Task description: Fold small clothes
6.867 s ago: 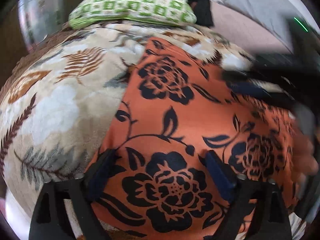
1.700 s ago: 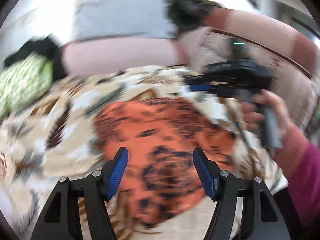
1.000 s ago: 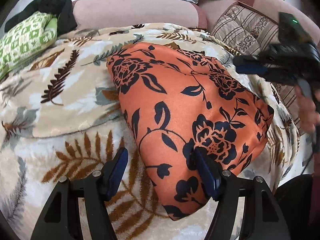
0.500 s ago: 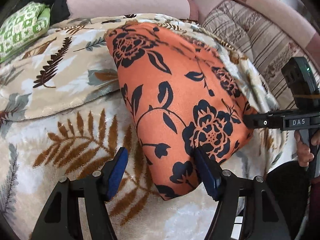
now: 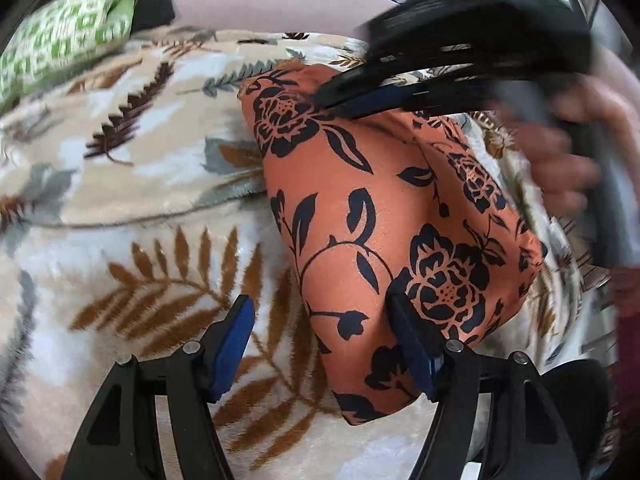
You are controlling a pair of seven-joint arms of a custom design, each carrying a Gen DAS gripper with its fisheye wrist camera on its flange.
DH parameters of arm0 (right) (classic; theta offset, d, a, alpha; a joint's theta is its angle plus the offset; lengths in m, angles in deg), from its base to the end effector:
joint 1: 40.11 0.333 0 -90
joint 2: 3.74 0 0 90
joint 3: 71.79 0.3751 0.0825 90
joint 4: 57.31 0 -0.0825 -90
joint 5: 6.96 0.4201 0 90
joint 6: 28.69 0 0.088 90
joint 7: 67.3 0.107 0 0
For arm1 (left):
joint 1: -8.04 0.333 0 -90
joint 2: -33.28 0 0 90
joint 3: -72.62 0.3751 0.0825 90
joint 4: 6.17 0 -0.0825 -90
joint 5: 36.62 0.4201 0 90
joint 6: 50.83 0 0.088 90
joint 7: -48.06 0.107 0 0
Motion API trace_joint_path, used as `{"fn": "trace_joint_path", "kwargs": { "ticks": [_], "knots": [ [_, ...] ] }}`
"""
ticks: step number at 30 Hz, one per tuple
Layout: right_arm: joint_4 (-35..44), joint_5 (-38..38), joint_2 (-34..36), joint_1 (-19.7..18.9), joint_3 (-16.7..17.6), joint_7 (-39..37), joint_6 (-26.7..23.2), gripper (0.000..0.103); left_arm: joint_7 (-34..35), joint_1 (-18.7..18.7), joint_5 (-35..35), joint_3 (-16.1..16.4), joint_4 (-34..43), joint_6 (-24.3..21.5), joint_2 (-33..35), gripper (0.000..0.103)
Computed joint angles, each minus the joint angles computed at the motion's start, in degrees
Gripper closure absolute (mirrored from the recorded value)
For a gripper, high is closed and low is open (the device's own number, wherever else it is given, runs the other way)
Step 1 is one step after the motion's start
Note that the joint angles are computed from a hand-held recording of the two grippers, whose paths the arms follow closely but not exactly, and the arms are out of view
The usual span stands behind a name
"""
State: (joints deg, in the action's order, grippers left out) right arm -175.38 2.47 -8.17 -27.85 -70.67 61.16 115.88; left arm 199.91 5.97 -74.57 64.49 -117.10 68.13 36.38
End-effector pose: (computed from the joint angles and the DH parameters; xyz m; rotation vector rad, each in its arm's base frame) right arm 0.5856 0.1380 0.5738 -1.2707 2.2569 -0.0735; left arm 0.6060 -0.1393 0.5188 0.8806 -2.7551 0.8833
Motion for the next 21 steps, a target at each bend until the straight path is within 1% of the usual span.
{"fn": "trace_joint_path", "kwargs": {
  "ticks": [2,4,5,6,8,9,11,12,13,14,15,16,17,20,21],
  "knots": [
    [4.1,-0.3,4.9,-0.5,-0.3,-0.2,-2.4,0.076,1.2,0.0,0.0,0.0,0.0,0.4,0.2,0.031],
    [6.0,-1.2,8.6,-1.5,-0.5,0.5,-2.9,0.076,2.3,-0.1,-0.2,-0.1,-0.9,2.4,-0.3,0.031],
    [6.3,0.2,10.3,-2.1,-0.6,0.9,-2.1,0.076,3.0,-0.2,-0.5,-0.2,-1.2,2.9,-0.4,0.031],
    [5.6,2.2,10.5,-2.8,-0.3,0.1,-0.1,0.076,3.5,-0.2,-0.5,-0.1,-1.0,2.5,-0.4,0.031],
    [4.6,2.7,9.9,-3.4,0.0,0.5,2.5,0.076,3.0,0.0,-0.5,0.1,0.0,0.7,0.1,0.031],
    [3.8,1.9,9.2,-3.3,-0.1,2.0,3.7,0.076,2.4,0.2,-0.5,0.2,1.0,-0.8,0.7,0.031],
    [0.9,-3.3,6.6,-2.9,-0.5,7.3,7.7,0.076,1.4,0.8,-0.7,0.4,3.0,-4.0,2.0,0.031],
    [-1.1,-7.6,4.4,-2.8,-0.7,10.9,9.8,0.076,1.2,1.1,-1.0,0.5,4.0,-5.4,2.5,0.031],
    [-3.0,-11.7,2.3,-2.9,-0.6,14.6,11.3,0.076,1.2,1.4,-1.5,0.5,4.4,-6.0,2.7,0.031],
    [-4.5,-14.1,0.3,-3.1,-0.5,17.0,12.1,0.076,1.5,1.7,-2.2,0.5,4.6,-6.1,2.7,0.032],
    [-6.8,-14.5,-2.4,-3.2,-0.4,18.0,12.4,0.076,1.7,1.9,-2.8,0.5,4.5,-5.7,2.5,0.032],
    [-8.3,-14.7,-4.6,-3.3,-0.4,18.8,11.9,0.076,2.1,2.1,-4.1,0.4,4.5,-4.9,2.3,0.032],
    [-10.7,-15.4,-8.0,-3.5,-0.1,20.0,10.3,0.076,2.0,2.2,-4.8,0.4,4.6,-4.6,2.3,0.032],
    [-14.8,-13.6,-14.8,-1.9,0.0,19.2,2.9,0.076,-0.9,2.4,-6.6,0.4,5.6,-4.7,3.1,0.032],
    [-15.7,-13.3,-16.3,-1.5,0.3,19.4,1.2,0.076,-1.9,2.3,-6.5,0.2,6.0,-4.9,3.5,0.032]
  ]
}}
